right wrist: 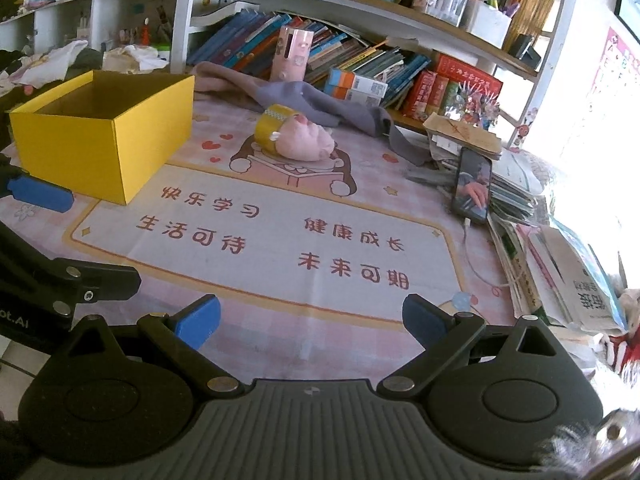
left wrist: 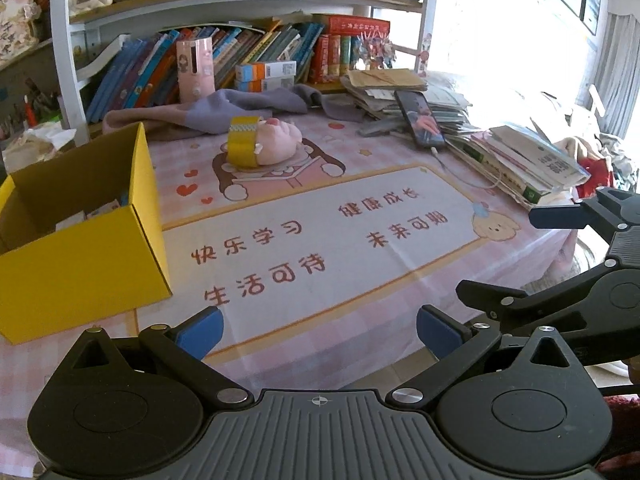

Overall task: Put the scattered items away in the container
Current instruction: 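Move both tools toward the plush pig and yellow tape roll, then grasp the yellow tape roll with the left gripper while the right gripper grasps the plush pig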

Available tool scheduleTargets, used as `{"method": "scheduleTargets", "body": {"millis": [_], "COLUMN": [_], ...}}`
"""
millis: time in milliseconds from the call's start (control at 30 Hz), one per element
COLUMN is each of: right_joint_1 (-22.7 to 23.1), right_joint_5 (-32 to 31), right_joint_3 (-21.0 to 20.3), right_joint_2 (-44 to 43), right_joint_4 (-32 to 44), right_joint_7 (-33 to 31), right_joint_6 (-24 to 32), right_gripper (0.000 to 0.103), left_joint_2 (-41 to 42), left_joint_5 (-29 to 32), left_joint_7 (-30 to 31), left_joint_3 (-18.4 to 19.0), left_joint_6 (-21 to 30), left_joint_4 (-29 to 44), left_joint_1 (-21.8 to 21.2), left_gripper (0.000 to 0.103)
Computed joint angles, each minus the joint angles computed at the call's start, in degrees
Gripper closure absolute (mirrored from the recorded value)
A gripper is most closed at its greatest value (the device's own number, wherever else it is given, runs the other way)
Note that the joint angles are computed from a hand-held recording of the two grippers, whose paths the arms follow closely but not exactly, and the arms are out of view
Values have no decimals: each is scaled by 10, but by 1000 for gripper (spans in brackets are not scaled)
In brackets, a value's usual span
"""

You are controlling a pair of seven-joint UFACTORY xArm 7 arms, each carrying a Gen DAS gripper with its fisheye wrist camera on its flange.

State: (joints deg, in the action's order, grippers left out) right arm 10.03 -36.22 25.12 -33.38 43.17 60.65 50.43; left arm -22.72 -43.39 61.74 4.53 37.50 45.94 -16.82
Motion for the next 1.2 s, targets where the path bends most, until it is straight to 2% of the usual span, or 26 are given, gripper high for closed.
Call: {"method": "scheduleTargets", "body": {"millis": [267,433,567,667,800,967,1067,1133,1200], "right_joint_1": [-29,-61,-83,-93,-105,-85,-68,-64,-80], "right_joint_5": [-17,-21,-6,26,73,175,244,300,335], "right_joint_3": [-54,-94,-131,-166,-196,-240,-261,-263,-244], "right_joint_2": [30,52,71,95,146,218,280,329,377], "right_joint_4": [-11,-6,-5,-3,18,53,89,124,162], "right_joint_7": [-44,-102,-163,-230,-317,-452,-557,-643,-709], "right_joint_6": [-93,-154,-217,-278,-338,-413,-462,-491,-515], "right_gripper": [5,5,5,5,5,5,5,5,5], "left_joint_2": [78,139,186,220,276,359,418,463,513], "left_joint_5": [17,40,82,128,229,338,413,460,482], "left_joint_7": [-58,-115,-178,-232,-329,-434,-503,-537,-545], "left_joint_3": [-37,-69,-94,-110,-123,-120,-100,-86,-85], "left_joint_6": [-35,-60,-84,-102,-116,-118,-113,-99,-73], "left_joint_4": [62,120,169,208,274,375,452,513,583], "left_joint_1": [0,1,4,5,3,-4,-23,-36,-40], "left_gripper": [0,0,0,0,0,0,0,0,0]}}
